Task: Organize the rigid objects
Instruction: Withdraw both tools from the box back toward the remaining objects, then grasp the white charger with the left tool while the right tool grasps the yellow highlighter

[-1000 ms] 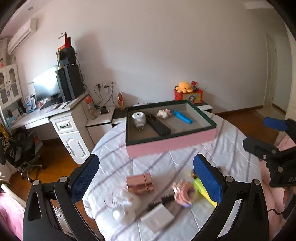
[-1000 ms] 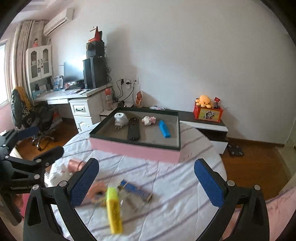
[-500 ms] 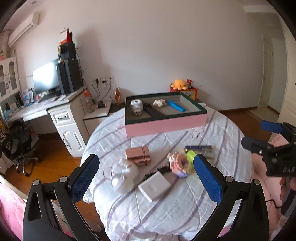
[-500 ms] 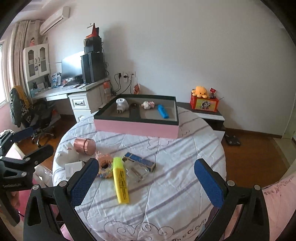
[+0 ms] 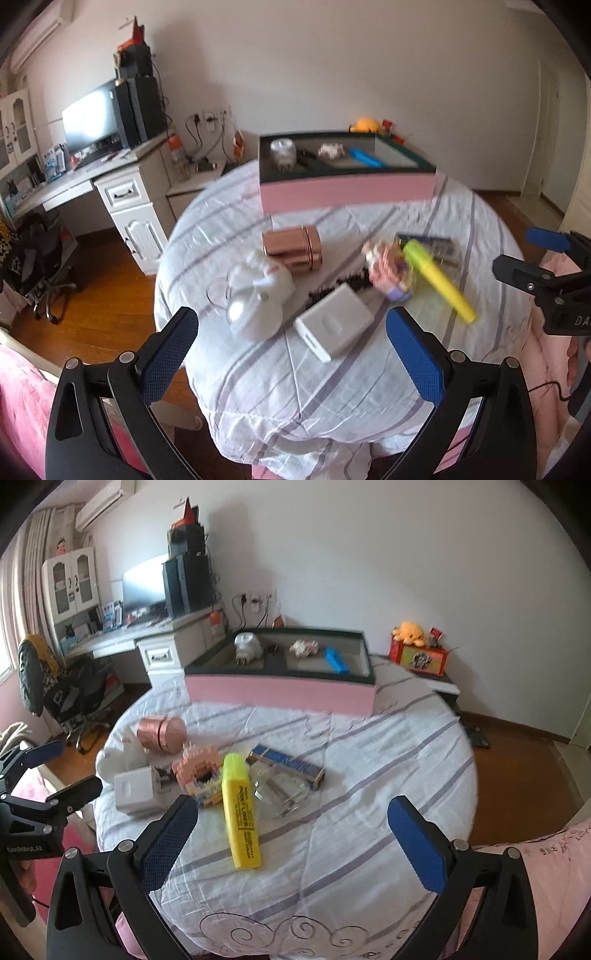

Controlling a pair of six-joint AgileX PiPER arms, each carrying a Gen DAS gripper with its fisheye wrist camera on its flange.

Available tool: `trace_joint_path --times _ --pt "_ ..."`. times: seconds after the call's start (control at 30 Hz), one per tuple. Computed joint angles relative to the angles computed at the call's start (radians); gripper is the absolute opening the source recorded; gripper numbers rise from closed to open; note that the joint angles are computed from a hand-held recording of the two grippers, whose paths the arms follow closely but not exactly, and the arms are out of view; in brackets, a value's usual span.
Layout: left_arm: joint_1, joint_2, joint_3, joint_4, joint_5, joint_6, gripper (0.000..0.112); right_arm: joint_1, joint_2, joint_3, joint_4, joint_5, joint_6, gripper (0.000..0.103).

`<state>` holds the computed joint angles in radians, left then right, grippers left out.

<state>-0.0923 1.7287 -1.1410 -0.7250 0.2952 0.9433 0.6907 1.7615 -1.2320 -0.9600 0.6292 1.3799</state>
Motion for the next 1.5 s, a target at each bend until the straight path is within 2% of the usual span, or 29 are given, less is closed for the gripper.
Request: trace_joint_path --times 0.3,0.4,0.47,0.53,0.73,0.77,0.83,0.9,1.0,1.1,1.17,1.27,1.37,1.43,1.5 --pt "0.005 0.067 -0.029 0.057 0.035 -0.025 0.103 -0.029 0.117 -0.074 0.135 -0.099 -0.182 0.102" --pt "0.009 0.080 -0.032 0.047 0.039 -0.012 0.103 -0.056 0.136 -0.083 0.220 -0.156 -0.245 0.089" --pt "0.010 0.092 -0.040 0.047 0.052 -0.010 0.103 -0.066 0.158 -0.102 0.271 -0.160 -0.292 0.067" --pt "0.006 0.099 -0.041 0.045 0.049 -0.005 0.103 -0.066 0.180 -0.127 0.293 -0.134 -0.320 0.058" --pt "-0.007 0.124 -0.059 0.036 0.060 0.015 0.103 -0.078 0.189 -0.132 0.319 -0.142 -0.376 0.053" --pt "-0.011 0.127 -0.061 0.042 0.057 0.009 0.103 -0.079 0.182 -0.123 0.316 -0.145 -0.378 0.039" --pt "-0.019 0.127 -0.059 0.045 0.040 0.004 0.103 -0.093 0.161 -0.099 0.354 -0.173 -0.418 0.025" --pt "-0.025 0.130 -0.061 0.057 0.031 -0.020 0.103 -0.113 0.144 -0.075 0.403 -0.202 -0.462 0.024" --pt "-0.029 0.136 -0.071 0.071 0.033 -0.064 0.103 -0.119 0.115 -0.035 0.370 -0.204 -0.423 0.024" --pt "-0.035 0.143 -0.076 0.037 0.033 -0.069 0.103 -0.137 0.090 -0.002 0.380 -0.219 -0.428 0.024" --pt "-0.052 0.157 -0.085 0.070 0.024 -0.116 0.102 -0.153 0.074 0.024 0.404 -0.248 -0.441 0.024" --pt "-0.067 0.188 -0.112 0.140 0.038 -0.195 0.091 -0.164 0.069 0.036 0.415 -0.265 -0.447 0.024" --pt "-0.071 0.193 -0.106 0.103 0.016 -0.172 0.079 -0.172 0.069 0.040 0.432 -0.281 -0.462 0.024" --pt "-0.063 0.197 -0.117 0.059 0.037 -0.122 0.066 -0.176 0.071 0.041 0.442 -0.288 -0.472 0.024" --pt "-0.061 0.197 -0.120 0.048 0.046 -0.104 0.066 -0.183 0.074 0.041 0.457 -0.297 -0.488 0.024"
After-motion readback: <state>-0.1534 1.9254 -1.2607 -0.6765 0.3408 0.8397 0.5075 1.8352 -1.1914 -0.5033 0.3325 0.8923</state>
